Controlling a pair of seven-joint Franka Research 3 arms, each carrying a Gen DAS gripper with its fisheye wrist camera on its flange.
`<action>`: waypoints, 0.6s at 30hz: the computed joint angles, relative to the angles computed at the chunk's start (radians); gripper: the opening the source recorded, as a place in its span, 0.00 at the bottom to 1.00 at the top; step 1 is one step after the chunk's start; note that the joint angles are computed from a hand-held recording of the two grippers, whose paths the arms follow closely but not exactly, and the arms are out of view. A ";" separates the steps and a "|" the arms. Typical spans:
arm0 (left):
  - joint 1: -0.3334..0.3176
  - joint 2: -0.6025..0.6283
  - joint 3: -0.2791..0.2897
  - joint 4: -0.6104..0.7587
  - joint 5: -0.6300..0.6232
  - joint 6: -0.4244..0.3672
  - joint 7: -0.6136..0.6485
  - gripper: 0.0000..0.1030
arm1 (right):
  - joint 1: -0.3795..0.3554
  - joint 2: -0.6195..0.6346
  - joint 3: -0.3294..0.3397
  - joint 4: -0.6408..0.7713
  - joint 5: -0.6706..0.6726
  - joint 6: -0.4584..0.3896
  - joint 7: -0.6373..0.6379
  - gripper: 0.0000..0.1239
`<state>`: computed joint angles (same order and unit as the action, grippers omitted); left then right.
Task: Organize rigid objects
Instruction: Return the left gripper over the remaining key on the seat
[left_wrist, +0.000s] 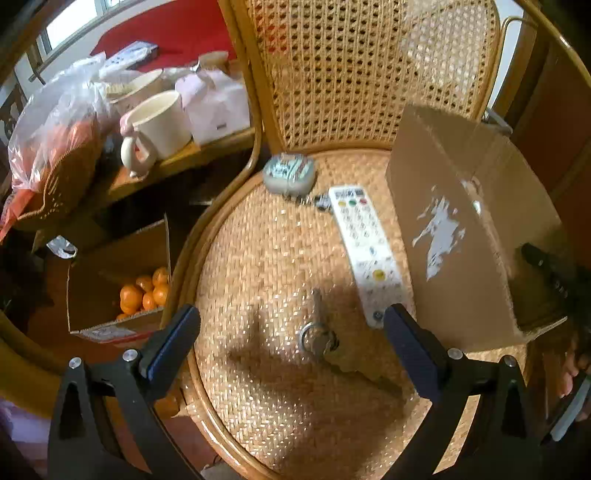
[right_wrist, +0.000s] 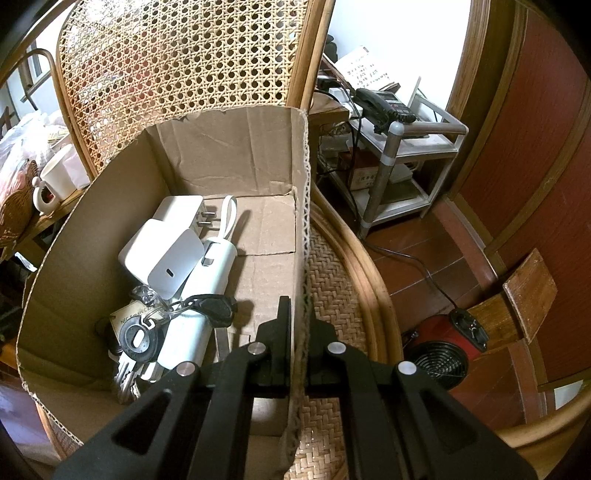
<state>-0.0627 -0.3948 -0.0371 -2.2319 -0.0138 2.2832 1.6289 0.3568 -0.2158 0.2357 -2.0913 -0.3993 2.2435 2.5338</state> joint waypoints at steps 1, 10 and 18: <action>-0.002 0.003 0.002 0.001 -0.004 -0.009 0.004 0.96 | 0.000 -0.002 -0.001 -0.002 0.000 0.001 -0.001 0.05; -0.008 0.033 -0.005 0.001 -0.006 -0.085 0.059 0.96 | 0.000 -0.001 0.000 -0.002 0.000 0.001 0.000 0.05; -0.004 0.089 -0.006 0.032 -0.050 -0.149 0.078 0.95 | 0.002 -0.002 0.002 -0.005 0.001 0.003 0.002 0.05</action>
